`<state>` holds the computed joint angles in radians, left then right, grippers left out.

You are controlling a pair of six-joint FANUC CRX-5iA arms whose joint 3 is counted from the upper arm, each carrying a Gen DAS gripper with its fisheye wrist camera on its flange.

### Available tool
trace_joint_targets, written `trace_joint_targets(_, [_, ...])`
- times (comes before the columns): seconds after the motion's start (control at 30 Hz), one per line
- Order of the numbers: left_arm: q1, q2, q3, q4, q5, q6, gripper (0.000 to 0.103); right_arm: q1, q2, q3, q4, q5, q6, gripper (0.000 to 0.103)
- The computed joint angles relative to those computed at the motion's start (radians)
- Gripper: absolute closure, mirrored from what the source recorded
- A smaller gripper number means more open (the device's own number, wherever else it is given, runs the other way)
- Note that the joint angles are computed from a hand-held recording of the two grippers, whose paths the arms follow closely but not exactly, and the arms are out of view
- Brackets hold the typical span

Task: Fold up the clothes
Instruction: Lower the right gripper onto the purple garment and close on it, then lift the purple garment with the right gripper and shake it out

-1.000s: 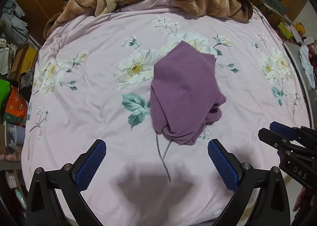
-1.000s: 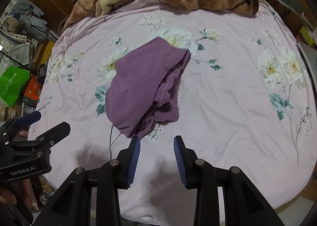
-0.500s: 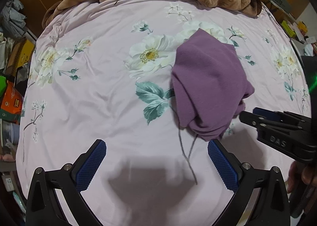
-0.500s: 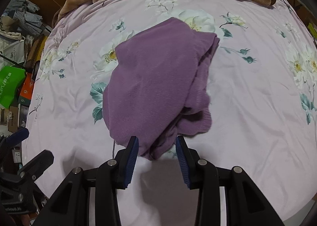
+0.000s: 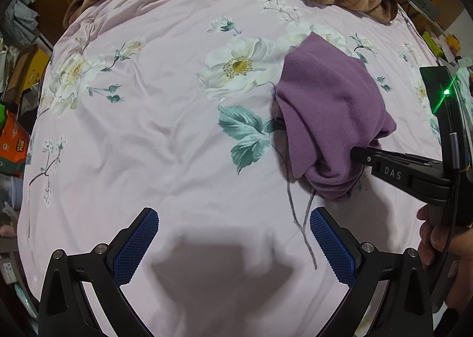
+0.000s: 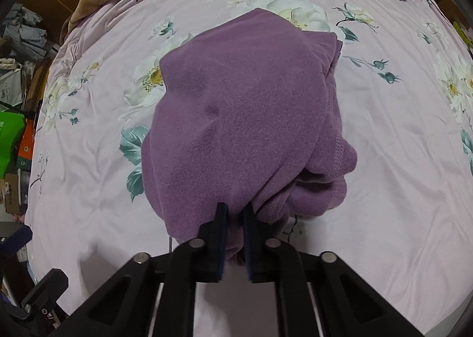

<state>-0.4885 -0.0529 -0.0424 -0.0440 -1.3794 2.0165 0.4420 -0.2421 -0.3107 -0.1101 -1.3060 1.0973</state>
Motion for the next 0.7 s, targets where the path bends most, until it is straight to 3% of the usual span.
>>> trace_joint_targets(0.17, [0.021, -0.006, -0.007, 0.008, -0.007, -0.010, 0.000, -0.019, -0.031, -0.001, -0.021, 0.008, 0.021, 0.097])
trace_joint_targets(0.37, [0.046, -0.005, 0.040, -0.003, -0.045, -0.030, 0.000, -0.082, -0.080, 0.080, -0.091, -0.054, 0.080, 0.098])
trace_joint_targets(0.53, [0.064, -0.003, 0.123, -0.018, -0.085, -0.045, 0.000, -0.128, -0.089, 0.245, -0.115, -0.105, 0.109, 0.098])
trace_joint_targets(0.7, [0.084, 0.000, 0.215, -0.031, -0.122, -0.047, 0.000, -0.169, -0.037, 0.516, -0.122, -0.142, 0.178, 0.098])
